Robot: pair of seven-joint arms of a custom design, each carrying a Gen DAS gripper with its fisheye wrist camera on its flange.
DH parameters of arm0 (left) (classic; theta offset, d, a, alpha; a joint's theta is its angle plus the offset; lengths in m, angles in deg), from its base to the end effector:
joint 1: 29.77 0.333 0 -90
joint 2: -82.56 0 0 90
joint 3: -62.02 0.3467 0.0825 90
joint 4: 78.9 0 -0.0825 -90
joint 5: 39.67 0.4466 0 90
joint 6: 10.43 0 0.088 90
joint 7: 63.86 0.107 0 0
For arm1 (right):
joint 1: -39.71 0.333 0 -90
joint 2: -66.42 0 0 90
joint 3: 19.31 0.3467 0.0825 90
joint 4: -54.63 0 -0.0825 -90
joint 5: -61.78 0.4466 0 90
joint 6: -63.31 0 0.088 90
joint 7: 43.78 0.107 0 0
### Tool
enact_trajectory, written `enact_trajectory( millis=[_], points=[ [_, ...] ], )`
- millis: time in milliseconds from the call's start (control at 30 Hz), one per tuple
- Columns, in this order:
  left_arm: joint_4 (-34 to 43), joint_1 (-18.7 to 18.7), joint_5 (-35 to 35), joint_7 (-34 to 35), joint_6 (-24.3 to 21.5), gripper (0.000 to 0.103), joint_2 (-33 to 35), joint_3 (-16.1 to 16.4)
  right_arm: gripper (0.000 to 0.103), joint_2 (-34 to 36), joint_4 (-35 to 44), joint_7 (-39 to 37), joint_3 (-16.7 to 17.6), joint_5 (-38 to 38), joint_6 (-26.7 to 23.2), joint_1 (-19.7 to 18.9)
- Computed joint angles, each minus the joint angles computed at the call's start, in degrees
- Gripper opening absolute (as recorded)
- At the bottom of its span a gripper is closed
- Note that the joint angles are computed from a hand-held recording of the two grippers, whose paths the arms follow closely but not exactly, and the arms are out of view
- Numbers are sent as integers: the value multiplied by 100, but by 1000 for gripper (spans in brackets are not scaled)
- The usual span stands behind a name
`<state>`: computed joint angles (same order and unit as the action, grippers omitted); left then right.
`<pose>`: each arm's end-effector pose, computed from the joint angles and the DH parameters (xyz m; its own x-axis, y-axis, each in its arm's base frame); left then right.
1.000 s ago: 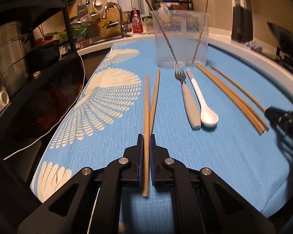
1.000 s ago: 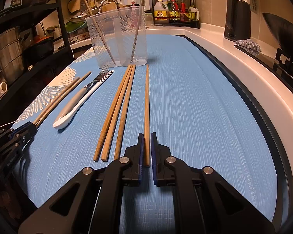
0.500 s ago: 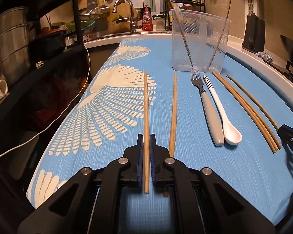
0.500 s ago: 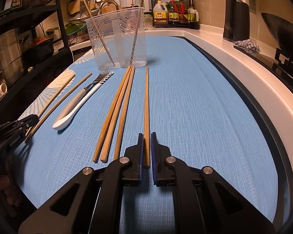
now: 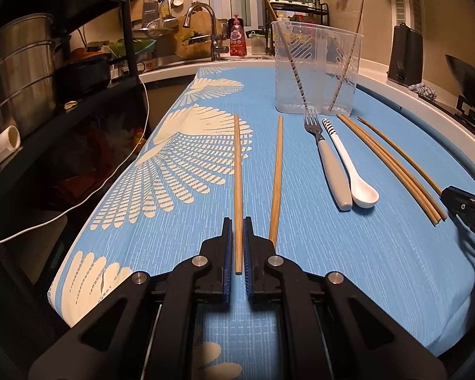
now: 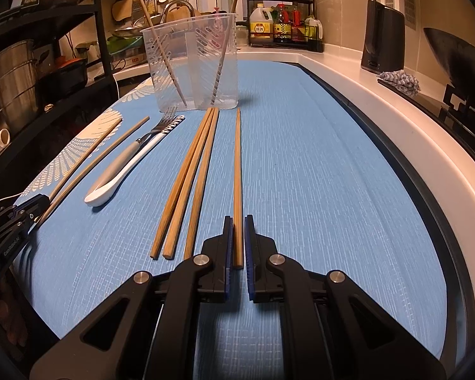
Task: Organize utensils
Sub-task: 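Grasp a loose chopstick with the left gripper while the right gripper grasps another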
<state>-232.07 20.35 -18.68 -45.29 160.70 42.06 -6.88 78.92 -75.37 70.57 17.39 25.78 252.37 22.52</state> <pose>0.4527 -0.1565 0.3582 0.4621 -0.8856 -0.0476 -0.5607 -0.2502 -0.7893 0.5634 0.2534 0.3615 0.5053 -0.8618 -0.0445 -0.5851 -0.3042 -0.7517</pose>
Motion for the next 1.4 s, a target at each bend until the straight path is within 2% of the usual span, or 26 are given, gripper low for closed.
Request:
enact_trajectory(
  millis=[67,167,800,900,1133,1267,1400],
  points=[
    [10,7,5,-21,-27,7,-25,-26,8,-5,-3,-3,-30,12,10,29],
    [-2,-22,6,-45,-36,7,-48,-17,8,-36,-6,10,-250,23,42,247],
    [23,3,27,-38,2,5,-14,-2,6,-38,73,-182,-597,214,-52,641],
    [50,26,31,-7,4,5,21,3,6,-106,48,-291,-898,414,-58,959],
    [-5,-37,6,-2,115,5,-198,69,6,-214,-44,-221,-346,343,29,364],
    [-44,-100,-57,74,181,5,-426,94,6,-287,-59,137,14,-40,101,-56],
    [-50,-146,-132,189,251,5,-673,106,6,-416,-94,526,157,-425,211,-283]
  ],
)
